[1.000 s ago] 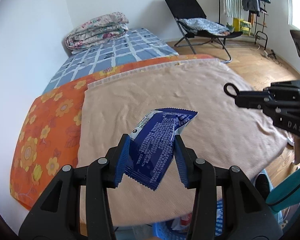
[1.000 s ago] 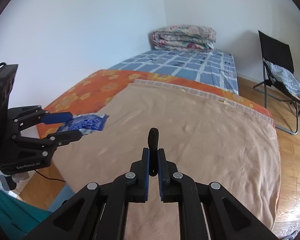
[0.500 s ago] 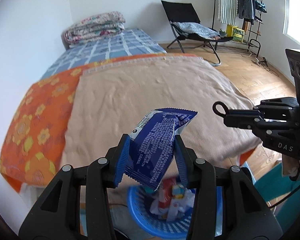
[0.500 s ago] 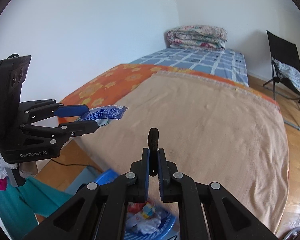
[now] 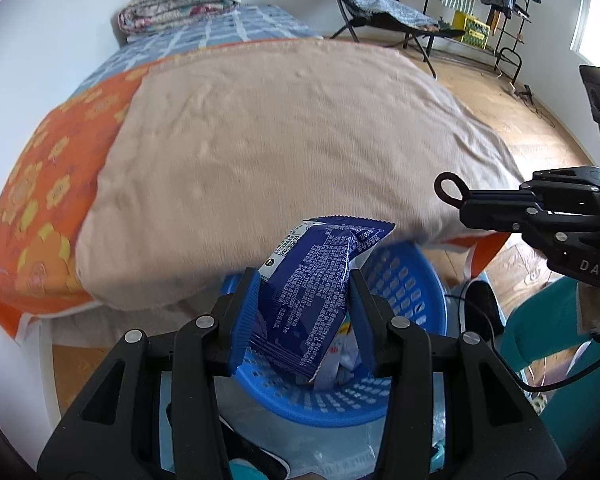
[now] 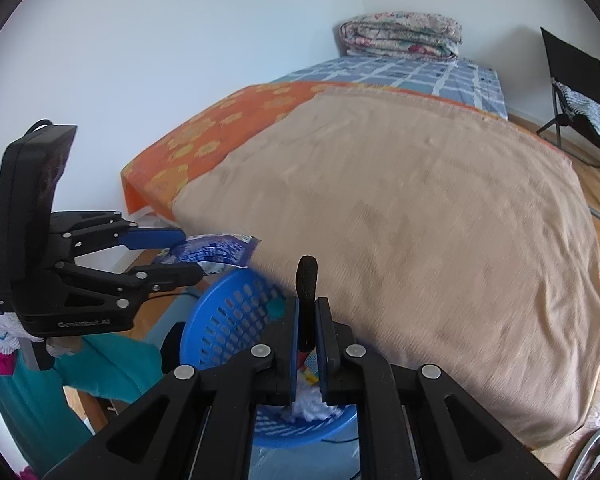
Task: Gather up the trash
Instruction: 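Carry the blue wrapper and black hair tie over the blue basket with both tools, then open the left tool to drop the wrapper while the right tool drops the hair tie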
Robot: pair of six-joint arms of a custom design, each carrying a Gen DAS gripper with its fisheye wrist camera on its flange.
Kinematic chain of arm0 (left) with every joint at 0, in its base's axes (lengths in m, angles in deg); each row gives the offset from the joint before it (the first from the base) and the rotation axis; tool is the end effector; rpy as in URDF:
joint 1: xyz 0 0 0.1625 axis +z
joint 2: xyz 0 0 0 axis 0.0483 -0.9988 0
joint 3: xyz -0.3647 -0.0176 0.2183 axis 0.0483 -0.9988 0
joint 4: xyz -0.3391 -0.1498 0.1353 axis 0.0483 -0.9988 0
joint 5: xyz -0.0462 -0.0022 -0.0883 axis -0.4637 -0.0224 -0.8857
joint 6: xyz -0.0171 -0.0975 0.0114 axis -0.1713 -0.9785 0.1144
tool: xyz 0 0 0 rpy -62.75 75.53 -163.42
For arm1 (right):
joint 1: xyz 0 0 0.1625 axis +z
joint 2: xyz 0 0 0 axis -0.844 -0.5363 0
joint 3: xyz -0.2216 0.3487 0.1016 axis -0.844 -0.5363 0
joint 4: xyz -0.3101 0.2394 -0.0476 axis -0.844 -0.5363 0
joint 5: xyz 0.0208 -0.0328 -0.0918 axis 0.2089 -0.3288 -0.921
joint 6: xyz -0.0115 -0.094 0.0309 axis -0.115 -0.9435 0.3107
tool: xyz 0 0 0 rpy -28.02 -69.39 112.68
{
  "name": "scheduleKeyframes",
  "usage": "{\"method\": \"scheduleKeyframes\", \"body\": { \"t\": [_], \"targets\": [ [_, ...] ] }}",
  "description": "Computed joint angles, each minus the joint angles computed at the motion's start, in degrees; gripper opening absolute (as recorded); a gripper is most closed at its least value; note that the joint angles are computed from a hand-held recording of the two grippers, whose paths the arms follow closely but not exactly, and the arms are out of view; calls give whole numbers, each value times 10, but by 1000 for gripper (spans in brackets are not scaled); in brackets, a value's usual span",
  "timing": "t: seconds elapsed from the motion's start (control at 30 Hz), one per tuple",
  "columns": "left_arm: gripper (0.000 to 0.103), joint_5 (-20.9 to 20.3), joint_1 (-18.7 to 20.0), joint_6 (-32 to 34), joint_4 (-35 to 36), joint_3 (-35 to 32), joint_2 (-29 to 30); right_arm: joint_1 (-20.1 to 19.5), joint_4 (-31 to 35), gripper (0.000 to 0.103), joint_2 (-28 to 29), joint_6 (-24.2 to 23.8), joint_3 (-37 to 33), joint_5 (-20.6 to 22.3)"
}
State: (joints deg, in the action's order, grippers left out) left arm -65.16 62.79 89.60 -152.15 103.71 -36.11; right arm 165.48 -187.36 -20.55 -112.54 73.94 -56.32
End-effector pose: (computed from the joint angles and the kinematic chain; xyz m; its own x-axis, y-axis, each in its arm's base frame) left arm -0.0469 -0.5771 0.2519 -0.6923 0.2993 -0.6566 0.5617 0.7947 -0.2300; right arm 0.2986 -0.5966 0.0266 -0.7046 -0.5595 0.4364 -0.6781 0.7121 -0.1819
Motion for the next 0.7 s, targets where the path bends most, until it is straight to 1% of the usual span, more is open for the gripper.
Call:
{"method": "scheduleKeyframes", "body": {
  "t": [0.4, 0.7],
  "targets": [
    [45, 2, 25, -31, 45, 12, -1, -4, 32, 6, 5, 17, 17, 4],
    [45, 0, 30, -42, 63, 18, -2, -5, 51, 6, 11, 26, 17, -2]
  ]
}}
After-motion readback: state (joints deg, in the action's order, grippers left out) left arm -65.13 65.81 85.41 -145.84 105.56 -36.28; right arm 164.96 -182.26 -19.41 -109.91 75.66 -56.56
